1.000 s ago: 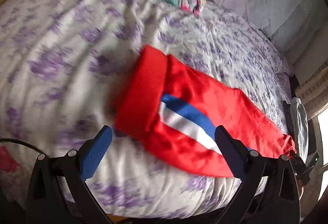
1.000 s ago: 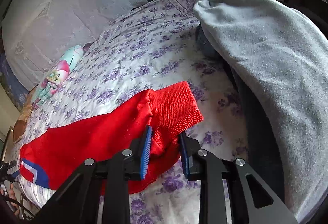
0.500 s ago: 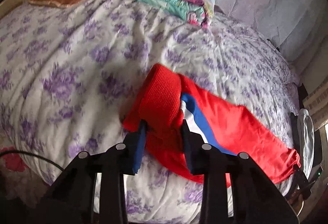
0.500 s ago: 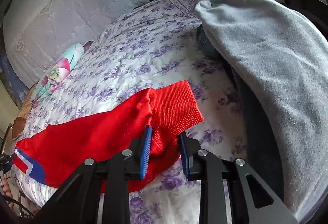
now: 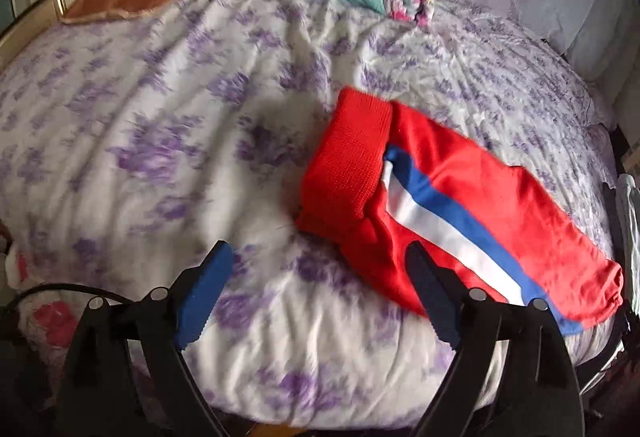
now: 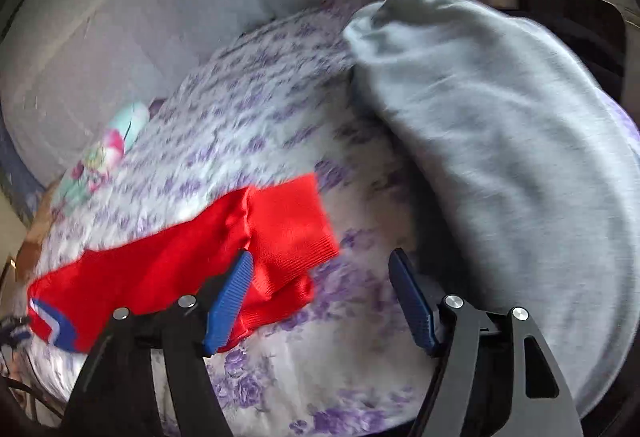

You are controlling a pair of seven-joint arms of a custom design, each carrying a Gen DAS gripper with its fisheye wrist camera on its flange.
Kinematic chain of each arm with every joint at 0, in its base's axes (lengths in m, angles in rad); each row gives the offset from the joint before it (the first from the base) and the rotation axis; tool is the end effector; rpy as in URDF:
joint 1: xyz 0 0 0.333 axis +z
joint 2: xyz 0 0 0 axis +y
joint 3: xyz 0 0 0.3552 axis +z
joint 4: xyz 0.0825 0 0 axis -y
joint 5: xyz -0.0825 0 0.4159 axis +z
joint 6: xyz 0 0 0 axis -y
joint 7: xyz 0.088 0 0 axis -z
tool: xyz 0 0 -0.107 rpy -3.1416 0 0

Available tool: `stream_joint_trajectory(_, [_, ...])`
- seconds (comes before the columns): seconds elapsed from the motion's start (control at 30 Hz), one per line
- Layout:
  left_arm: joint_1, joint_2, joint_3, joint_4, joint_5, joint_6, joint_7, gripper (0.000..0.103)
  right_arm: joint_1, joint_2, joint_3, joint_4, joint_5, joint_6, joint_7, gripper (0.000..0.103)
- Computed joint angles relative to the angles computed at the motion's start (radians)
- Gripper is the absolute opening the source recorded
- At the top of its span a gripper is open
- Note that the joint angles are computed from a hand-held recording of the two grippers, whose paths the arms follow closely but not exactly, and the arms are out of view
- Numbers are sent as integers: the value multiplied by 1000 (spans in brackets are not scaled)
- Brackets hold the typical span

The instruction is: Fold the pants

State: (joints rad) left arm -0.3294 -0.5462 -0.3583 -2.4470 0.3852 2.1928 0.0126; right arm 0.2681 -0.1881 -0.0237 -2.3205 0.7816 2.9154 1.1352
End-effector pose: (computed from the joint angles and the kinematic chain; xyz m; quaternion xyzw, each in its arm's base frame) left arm 0.3294 -0.2744 0.5348 -0.8708 0.4014 -0.1935 0.2076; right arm 0.5336 0.0876 0.5165 -0.6368 0.6488 -0.1299 0.3957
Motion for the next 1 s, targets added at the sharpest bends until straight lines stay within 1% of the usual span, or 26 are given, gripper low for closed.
stream_joint_trajectory(0.03, [-1, -16, -10, 4, 7, -13, -8, 85, 15, -2, -23, 9, 56, -45, -25, 71])
stream_joint_trajectory(0.07, [4, -22, -29, 23, 27, -41, -17, 85, 26, 7, -50, 28, 131, -127, -45, 71])
stream_joint_trajectory(0.1, [9, -15, -49, 50, 55, -63, -21, 85, 17, 17, -52, 40, 159, -180, -37, 71])
stream_joint_trajectory(0.13, [10, 2, -61, 75, 81, -65, -15, 85, 9, 33, -50, 52, 190, -221, -35, 72])
stream_joint_trajectory(0.17, [5, 21, -68, 95, 102, -53, -5, 87, 2, 50, -40, 59, 218, -224, -37, 74])
stream_joint_trajectory(0.23, [-7, 86, -66, 139, 132, 4, 30, 88, -2, 61, -17, 62, 291, -179, -73, 75])
stream_joint_trajectory(0.27, [-14, 137, -62, 165, 144, 48, 57, 89, 0, 69, -9, 70, 338, -159, -103, 75])
stream_joint_trajectory(0.3, [-20, 171, -59, 181, 148, 66, 75, 89, 2, 78, -3, 81, 389, -149, -139, 73])
stream_joint_trajectory(0.33, [-25, 230, -55, 208, 151, 90, 104, 89, 3, 91, 4, 96, 420, -151, -176, 52])
stream_joint_trajectory(0.37, [-32, 263, -49, 222, 150, 107, 122, 89, 0, 105, 15, 109, 405, -146, -188, 32])
stream_joint_trajectory(0.4, [-39, 304, -38, 234, 147, 137, 147, 89, 0, 111, 22, 111, 426, -135, -224, 28])
stream_joint_trajectory(0.47, [-49, 356, -24, 246, 131, 148, 170, 89, 6, 101, 34, 112, 531, -100, -328, 24])
stream_joint_trajectory(0.53, [-54, 378, -20, 248, 157, 140, 167, 89, 16, 81, 46, 128, 600, -68, -424, 23])
stream_joint_trajectory(0.6, [-64, 372, -17, 242, 170, 142, 163, 89, 53, 46, 74, 162, 651, -40, -573, 23])
stream_joint_trajectory(0.67, [-66, 356, -9, 226, 166, 158, 157, 89, 96, 39, 106, 208, 607, -55, -654, 23])
stream_joint_trajectory(0.73, [-67, 339, -8, 212, 164, 164, 141, 89, 146, 68, 147, 262, 484, -96, -658, 23])
stream_joint_trajectory(0.8, [-66, 311, -13, 189, 163, 161, 113, 89, 187, 129, 183, 309, 335, -134, -608, 25])
stream_joint_trajectory(0.83, [-65, 293, -13, 173, 158, 167, 97, 89, 202, 170, 198, 334, 232, -163, -557, 31])
stream_joint_trajectory(0.87, [-63, 286, -12, 167, 155, 169, 90, 89, 222, 211, 200, 356, 93, -205, -476, 40])
stream_joint_trajectory(0.9, [-61, 278, -14, 160, 151, 167, 79, 89, 273, 266, 167, 388, -49, -270, -397, 41])
stream_joint_trajectory(0.93, [-61, 268, -15, 151, 145, 166, 72, 89, 290, 298, 156, 406, -120, -320, -355, 42])
stream_joint_trajectory(0.97, [-61, 253, -16, 138, 140, 166, 66, 89, 272, 302, 178, 398, -122, -329, -363, 44])
stream_joint_trajectory(1.0, [-61, 242, -18, 131, 137, 165, 64, 89, 219, 272, 234, 359, -53, -287, -441, 45])
